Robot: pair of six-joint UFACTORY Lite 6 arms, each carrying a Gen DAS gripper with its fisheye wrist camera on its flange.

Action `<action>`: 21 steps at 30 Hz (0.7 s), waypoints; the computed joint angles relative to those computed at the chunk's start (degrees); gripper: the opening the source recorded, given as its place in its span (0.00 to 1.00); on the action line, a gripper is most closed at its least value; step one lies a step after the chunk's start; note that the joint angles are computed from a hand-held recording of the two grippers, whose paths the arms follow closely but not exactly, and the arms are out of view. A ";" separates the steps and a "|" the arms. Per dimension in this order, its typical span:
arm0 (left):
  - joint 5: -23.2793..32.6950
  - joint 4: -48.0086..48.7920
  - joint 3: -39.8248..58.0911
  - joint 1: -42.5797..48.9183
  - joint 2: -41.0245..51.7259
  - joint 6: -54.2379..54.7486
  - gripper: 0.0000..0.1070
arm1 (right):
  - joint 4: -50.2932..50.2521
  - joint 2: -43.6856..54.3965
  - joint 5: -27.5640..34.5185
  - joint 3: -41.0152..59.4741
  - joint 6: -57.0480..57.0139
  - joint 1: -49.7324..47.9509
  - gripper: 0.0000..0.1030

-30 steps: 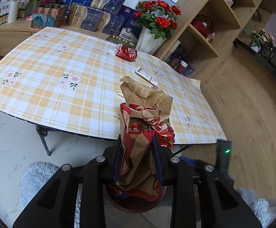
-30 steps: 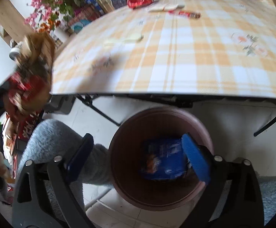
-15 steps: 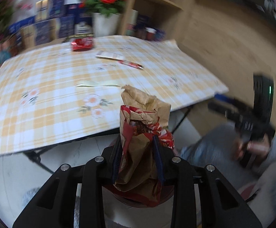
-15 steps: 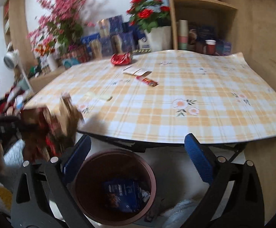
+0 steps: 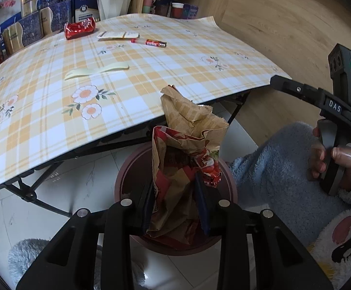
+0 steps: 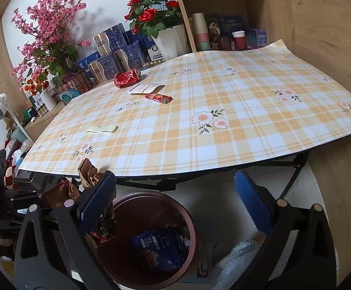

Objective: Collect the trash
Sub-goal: 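Carry the blue bag and crumpled paper over the bin and release both, then move both open tools back over the table toward the fork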

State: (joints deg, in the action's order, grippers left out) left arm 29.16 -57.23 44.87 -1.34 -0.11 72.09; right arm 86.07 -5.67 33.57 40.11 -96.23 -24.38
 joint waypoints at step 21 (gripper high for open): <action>-11.18 -3.62 -3.32 1.32 -5.06 -4.12 0.80 | -1.00 -0.40 -0.52 -0.35 0.68 0.65 0.94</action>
State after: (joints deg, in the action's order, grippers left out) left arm 17.99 -60.85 41.56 -0.02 -5.17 67.97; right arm 85.07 -6.07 33.05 39.76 -95.55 -23.73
